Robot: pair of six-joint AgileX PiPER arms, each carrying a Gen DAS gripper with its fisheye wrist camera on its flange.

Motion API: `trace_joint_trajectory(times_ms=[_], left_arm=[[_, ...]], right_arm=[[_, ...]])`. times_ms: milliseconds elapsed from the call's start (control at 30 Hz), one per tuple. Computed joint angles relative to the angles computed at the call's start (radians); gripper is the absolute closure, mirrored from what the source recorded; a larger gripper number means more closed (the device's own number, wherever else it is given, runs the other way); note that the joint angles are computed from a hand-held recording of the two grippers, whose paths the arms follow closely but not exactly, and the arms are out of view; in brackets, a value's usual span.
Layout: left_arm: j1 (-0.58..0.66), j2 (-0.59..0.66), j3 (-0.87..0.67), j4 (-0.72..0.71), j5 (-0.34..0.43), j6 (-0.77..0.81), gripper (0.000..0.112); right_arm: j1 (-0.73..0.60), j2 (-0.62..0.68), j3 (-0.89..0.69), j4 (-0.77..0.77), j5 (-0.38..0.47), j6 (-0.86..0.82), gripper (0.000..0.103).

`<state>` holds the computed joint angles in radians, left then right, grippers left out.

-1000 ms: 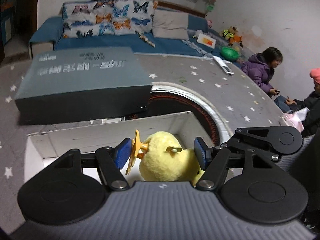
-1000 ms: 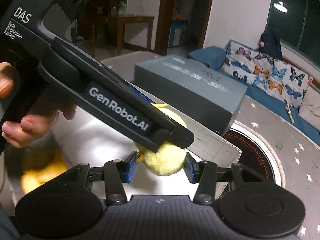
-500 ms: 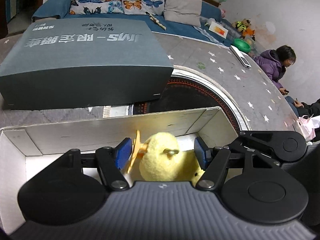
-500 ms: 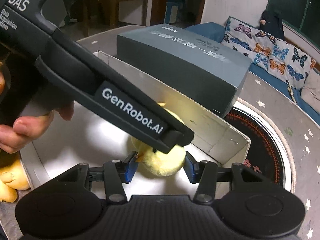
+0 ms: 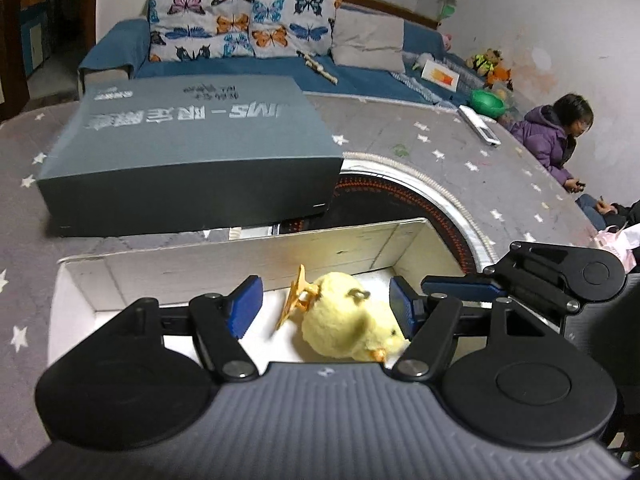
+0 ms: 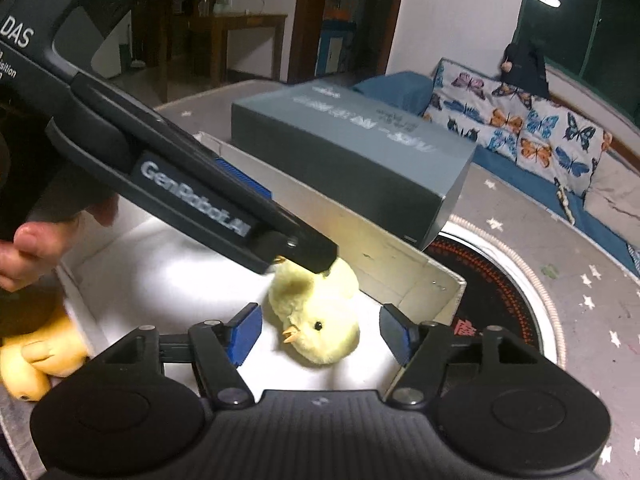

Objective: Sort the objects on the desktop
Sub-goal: 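Lift the chick with the left gripper and carry it into the white box, then open the left gripper to drop the chick inside the box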

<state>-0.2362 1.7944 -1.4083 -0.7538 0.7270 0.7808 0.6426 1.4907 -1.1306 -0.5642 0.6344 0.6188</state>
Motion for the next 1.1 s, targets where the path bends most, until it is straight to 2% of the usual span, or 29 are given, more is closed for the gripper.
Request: trace_joint_trajectory(times_ms=[100,200,300,467,567,700,767,933,1100], left_arm=[[0.027,-0.083,0.085,-0.061,0.007,0.085,0.044],[0.055,-0.164,0.168,-0.117,0.023,0.165,0.044],[0.088,-0.241,0.246,-0.163,0.053,0.233,0.044],[0.142,-0.356,0.362,-0.217,0.153,0.343,0.044],[0.16,-0.422,0.432,-0.228,0.213,0.401,0.044],[0.152,-0.466,0.504,-0.233,0.286,0.459,0.044],[0.115,-0.476,0.538,-0.223,0.279,0.471,0.044],[-0.015,-0.431,0.563,-0.166,0.186,0.418,0.044],[-0.067,-0.364,0.559,-0.153,0.141,0.393,0.044]], right_arm=[[0.047,-0.069,0.041,-0.068,0.026,0.083,0.034],[0.119,-0.151,0.093,-0.156,0.081,0.191,0.025],[0.2,-0.221,0.136,-0.224,0.154,0.277,0.025],[0.392,-0.336,0.2,-0.266,0.326,0.412,0.023],[0.542,-0.376,0.229,-0.272,0.457,0.504,0.023],[0.683,-0.415,0.26,-0.237,0.551,0.622,0.023],[0.727,-0.434,0.279,-0.208,0.558,0.672,0.023],[0.786,-0.452,0.335,-0.15,0.536,0.783,0.025],[0.807,-0.46,0.384,-0.137,0.513,0.864,0.029]])
